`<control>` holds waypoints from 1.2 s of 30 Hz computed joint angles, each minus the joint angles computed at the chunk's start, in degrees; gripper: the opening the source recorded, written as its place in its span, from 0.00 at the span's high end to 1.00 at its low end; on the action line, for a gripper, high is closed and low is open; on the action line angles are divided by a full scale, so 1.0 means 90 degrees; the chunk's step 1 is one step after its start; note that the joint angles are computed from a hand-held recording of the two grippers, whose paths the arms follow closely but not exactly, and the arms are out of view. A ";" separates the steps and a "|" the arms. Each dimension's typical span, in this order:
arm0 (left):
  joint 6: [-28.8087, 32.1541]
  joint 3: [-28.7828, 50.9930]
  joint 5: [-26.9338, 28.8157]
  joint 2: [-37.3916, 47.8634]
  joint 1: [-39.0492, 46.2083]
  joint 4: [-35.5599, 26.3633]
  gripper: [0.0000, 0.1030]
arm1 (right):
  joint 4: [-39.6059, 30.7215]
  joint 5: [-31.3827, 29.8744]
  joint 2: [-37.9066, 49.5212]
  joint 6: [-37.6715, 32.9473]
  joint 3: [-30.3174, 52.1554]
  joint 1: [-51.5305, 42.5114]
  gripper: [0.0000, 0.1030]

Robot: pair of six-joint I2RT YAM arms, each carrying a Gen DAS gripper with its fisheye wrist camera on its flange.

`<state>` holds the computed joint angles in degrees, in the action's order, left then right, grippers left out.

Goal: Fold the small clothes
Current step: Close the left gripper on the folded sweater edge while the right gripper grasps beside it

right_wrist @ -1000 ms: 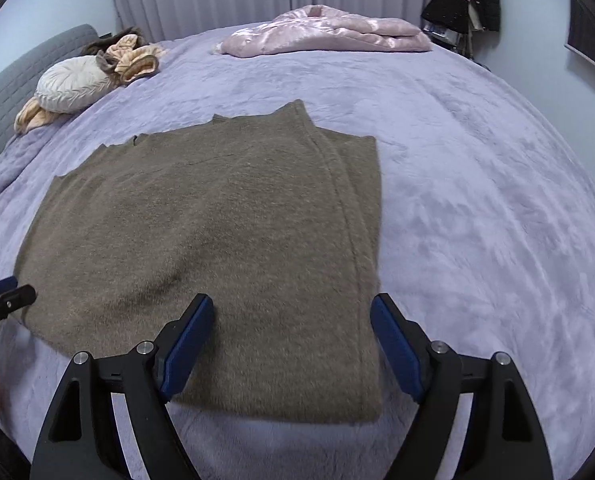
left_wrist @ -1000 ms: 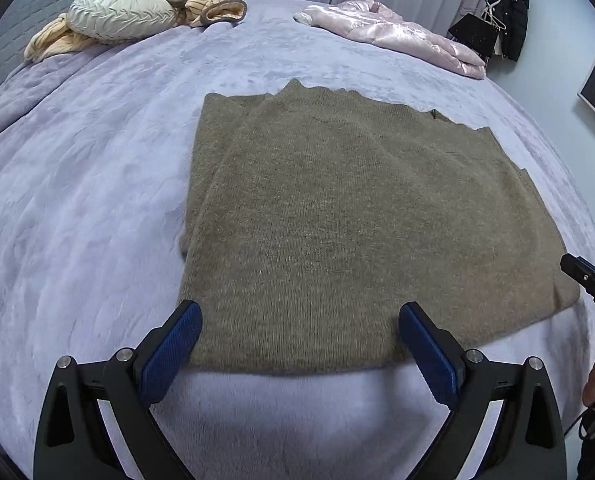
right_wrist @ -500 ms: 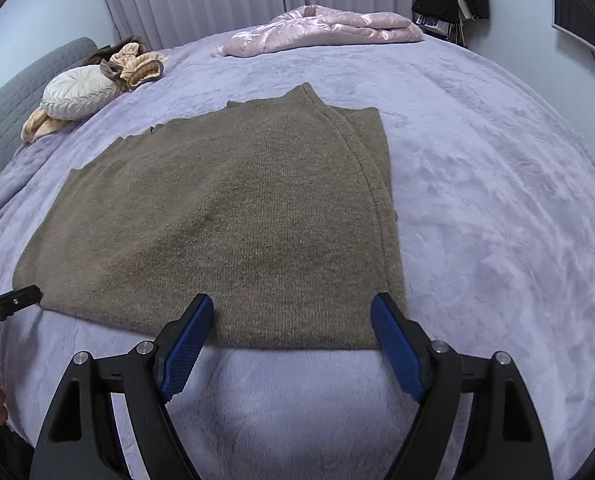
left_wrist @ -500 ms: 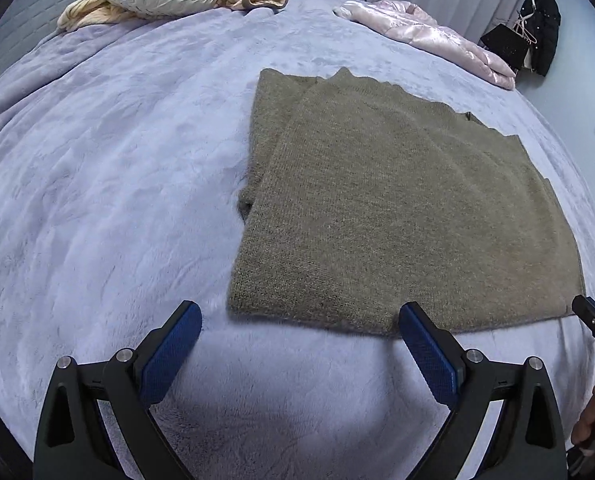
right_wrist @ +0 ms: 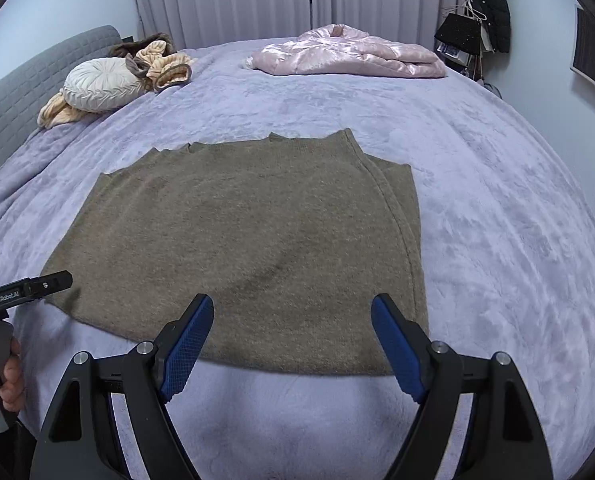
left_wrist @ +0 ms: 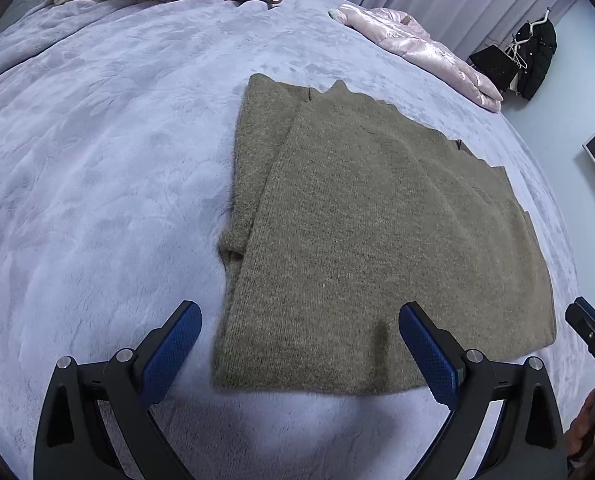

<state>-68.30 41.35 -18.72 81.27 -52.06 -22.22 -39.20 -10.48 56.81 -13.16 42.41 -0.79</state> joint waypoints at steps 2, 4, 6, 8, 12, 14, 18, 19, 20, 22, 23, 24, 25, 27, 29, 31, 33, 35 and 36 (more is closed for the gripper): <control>0.0243 -0.0003 0.0157 0.0059 0.0128 0.0164 0.04 | 0.0000 0.0221 0.0149 0.0276 0.0205 0.0443 0.19; 0.0489 -0.0121 0.0371 0.0055 0.0259 0.0397 0.04 | 0.0014 0.0435 0.0371 0.0585 0.0433 0.0892 0.19; 0.0659 -0.0448 0.0539 -0.0172 0.0359 0.0774 0.04 | 0.0023 0.0649 0.0659 0.0829 0.0668 0.1304 0.19; 0.0772 -0.0813 0.0717 -0.0464 0.0444 0.1171 0.04 | 0.0039 0.0861 0.0963 0.1055 0.0901 0.1729 0.19; 0.0963 -0.1467 0.1092 -0.0979 0.0666 0.1862 0.04 | 0.0061 0.1120 0.1930 0.1510 0.1580 0.2636 0.19; 0.0887 -0.1740 0.1298 -0.1122 0.0809 0.2276 0.04 | 0.0072 0.1237 0.2608 0.1672 0.2066 0.3107 0.19; 0.1081 -0.1938 0.1722 -0.1108 0.1107 0.2868 0.04 | -0.0194 0.1250 0.4298 0.2100 0.3477 0.3741 0.19; 0.1125 -0.2071 0.1883 -0.1141 0.1208 0.3150 0.04 | -0.0366 0.1198 0.4767 0.2229 0.3952 0.3851 0.19; 0.1153 -0.2164 0.2010 -0.1172 0.1299 0.3311 0.04 | -0.0563 0.1110 0.5221 0.2339 0.4447 0.3939 0.19; 0.1164 -0.2506 0.2337 -0.1329 0.1555 0.3786 0.04 | -0.0981 0.0972 0.6057 0.2531 0.5420 0.4098 0.19; 0.1157 -0.2664 0.2453 -0.1429 0.1656 0.3964 0.04 | -0.1274 0.0941 0.6507 0.2635 0.6006 0.4187 0.19; 0.1144 -0.2862 0.2600 -0.1557 0.1772 0.4200 0.04 | -0.1524 0.0932 0.6862 0.2705 0.6476 0.4264 0.19; 0.1104 -0.3039 0.2734 -0.1696 0.1881 0.4386 0.04 | -0.1872 0.0931 0.7302 0.2756 0.7086 0.4345 0.19; 0.1101 -0.3180 0.2818 -0.1958 0.1977 0.4354 0.04 | -0.2421 0.1042 0.8026 0.2855 0.8109 0.4474 0.19; 0.1051 -0.3302 0.2759 -0.2250 0.1981 0.4305 0.04 | -0.2858 0.1202 0.8559 0.2907 0.8889 0.4597 0.19; 0.1083 -0.3208 0.2919 -0.1961 0.2080 0.4450 0.04 | -0.3028 0.1211 0.8850 0.2909 0.9316 0.4678 0.19; 0.1277 -0.2798 0.3023 -0.1324 0.2103 0.4355 0.04 | -0.3348 0.1414 0.9203 0.2876 0.9814 0.4779 0.19; 0.1472 -0.2393 0.3063 -0.0787 0.2097 0.4281 0.04 | -0.3749 0.1605 0.9636 0.2857 1.0400 0.4846 0.19; 0.1512 -0.2248 0.3157 -0.0577 0.2141 0.4286 0.04 | -0.3914 0.1592 0.9823 0.2839 1.0660 0.4850 0.19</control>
